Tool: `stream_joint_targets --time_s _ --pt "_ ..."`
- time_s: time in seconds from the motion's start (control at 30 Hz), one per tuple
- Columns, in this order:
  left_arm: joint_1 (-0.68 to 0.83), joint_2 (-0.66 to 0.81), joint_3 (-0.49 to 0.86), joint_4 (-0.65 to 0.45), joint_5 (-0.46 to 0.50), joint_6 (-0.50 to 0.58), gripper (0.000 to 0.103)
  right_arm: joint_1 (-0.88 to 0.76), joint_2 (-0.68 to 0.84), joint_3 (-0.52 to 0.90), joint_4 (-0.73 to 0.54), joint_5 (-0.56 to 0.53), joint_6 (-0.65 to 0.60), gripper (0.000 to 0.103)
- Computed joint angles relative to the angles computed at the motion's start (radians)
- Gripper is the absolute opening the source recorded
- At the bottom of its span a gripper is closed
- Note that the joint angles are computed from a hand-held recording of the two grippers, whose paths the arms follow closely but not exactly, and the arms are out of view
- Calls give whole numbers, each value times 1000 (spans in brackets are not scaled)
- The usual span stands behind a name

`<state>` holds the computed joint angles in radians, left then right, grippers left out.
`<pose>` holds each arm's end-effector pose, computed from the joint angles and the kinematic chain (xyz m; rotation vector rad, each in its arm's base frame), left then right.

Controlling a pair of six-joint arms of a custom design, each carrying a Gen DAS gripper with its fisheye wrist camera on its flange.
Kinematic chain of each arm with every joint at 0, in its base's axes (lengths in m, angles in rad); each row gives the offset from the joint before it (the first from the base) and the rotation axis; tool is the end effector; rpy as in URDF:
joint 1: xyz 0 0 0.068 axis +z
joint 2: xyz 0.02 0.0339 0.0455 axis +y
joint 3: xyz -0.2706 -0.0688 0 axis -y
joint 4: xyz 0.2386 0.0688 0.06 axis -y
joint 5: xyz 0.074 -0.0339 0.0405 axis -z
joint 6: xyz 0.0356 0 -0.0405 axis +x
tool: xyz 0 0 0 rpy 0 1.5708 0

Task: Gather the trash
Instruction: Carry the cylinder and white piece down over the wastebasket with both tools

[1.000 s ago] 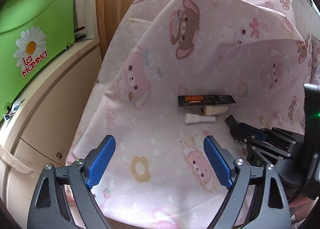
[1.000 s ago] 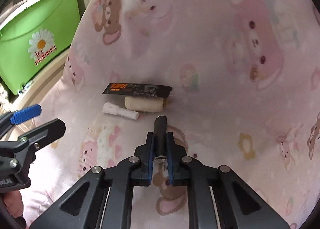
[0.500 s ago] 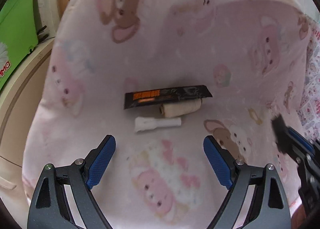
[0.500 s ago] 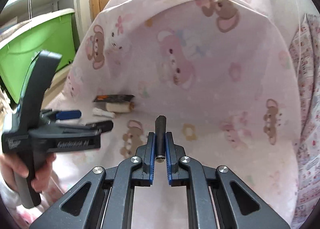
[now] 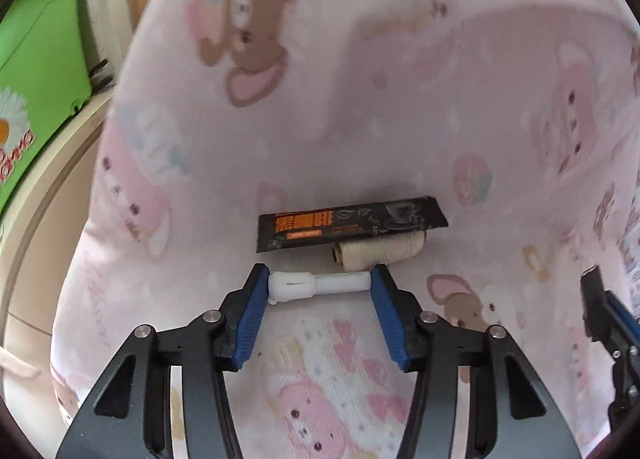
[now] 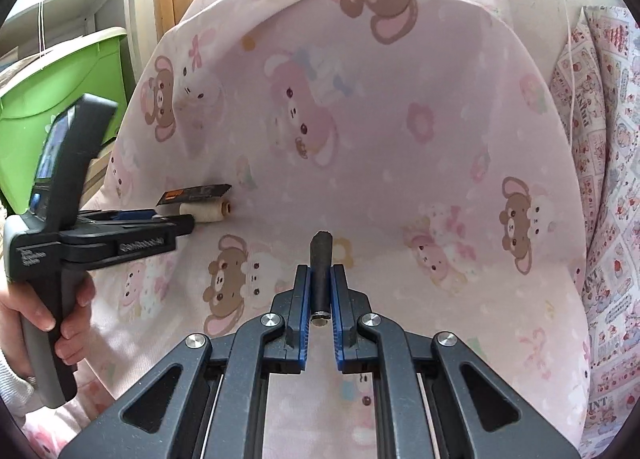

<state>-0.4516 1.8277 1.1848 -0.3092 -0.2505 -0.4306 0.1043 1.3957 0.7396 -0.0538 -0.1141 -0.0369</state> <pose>0.3445 -0.1573 0.1918 -0.0737 2.4801 -0.0560 0.2795 0.0333 0.2107 -0.2205 2.2699 0.1654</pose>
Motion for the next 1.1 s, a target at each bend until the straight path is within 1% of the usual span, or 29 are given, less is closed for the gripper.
stream_joint_targets --time_s 0.1,0.27,0.33,0.43,0.53,0.6,0.63,0.67,0.73,0.77,0.83,0.87,0.97,1.1 --pt "-7 -64 -62 26 -7 11 50 1 -23 -17 2 13 -10 11" --pt "-65 -197 -174 61 -75 71 50 17 -74 -26 -13 10 -7 11" --pt "-98 -245 -213 74 -114 66 50 42 -89 -19 -26 33 -12 11" --pt "-126 -301 -241 65 -113 46 51 64 -140 -17 -57 22 -3 11" --pt "-160 -347 -248 22 -135 42 51 84 -208 -25 -89 21 -14 11" --pt "-214 -358 -207 -77 -191 12 51 85 -259 -25 -128 5 -26 11" --pt "-225 -357 -180 -150 -197 2 51 83 -286 -24 -151 -4 -27 11" --pt "-227 -380 -177 -196 -185 1 51 86 -298 -19 -167 -4 -25 11" --pt "-256 -476 -234 -192 -155 -20 51 94 -323 -2 -221 10 -23 11" --pt "-277 -520 -254 -197 -152 -32 51 87 -349 3 -256 -15 -23 11" --pt "-341 -570 -261 -250 -208 -82 51 75 -392 9 -310 -58 -24 11" --pt "-370 -584 -256 -281 -235 -110 51 78 -415 14 -344 -60 -27 11" --pt "-431 -639 -256 -349 -286 -185 51 122 -488 30 -448 -11 -40 11" --pt "-502 -675 -270 -418 -364 -268 51 158 -601 29 -571 -43 -11 11"
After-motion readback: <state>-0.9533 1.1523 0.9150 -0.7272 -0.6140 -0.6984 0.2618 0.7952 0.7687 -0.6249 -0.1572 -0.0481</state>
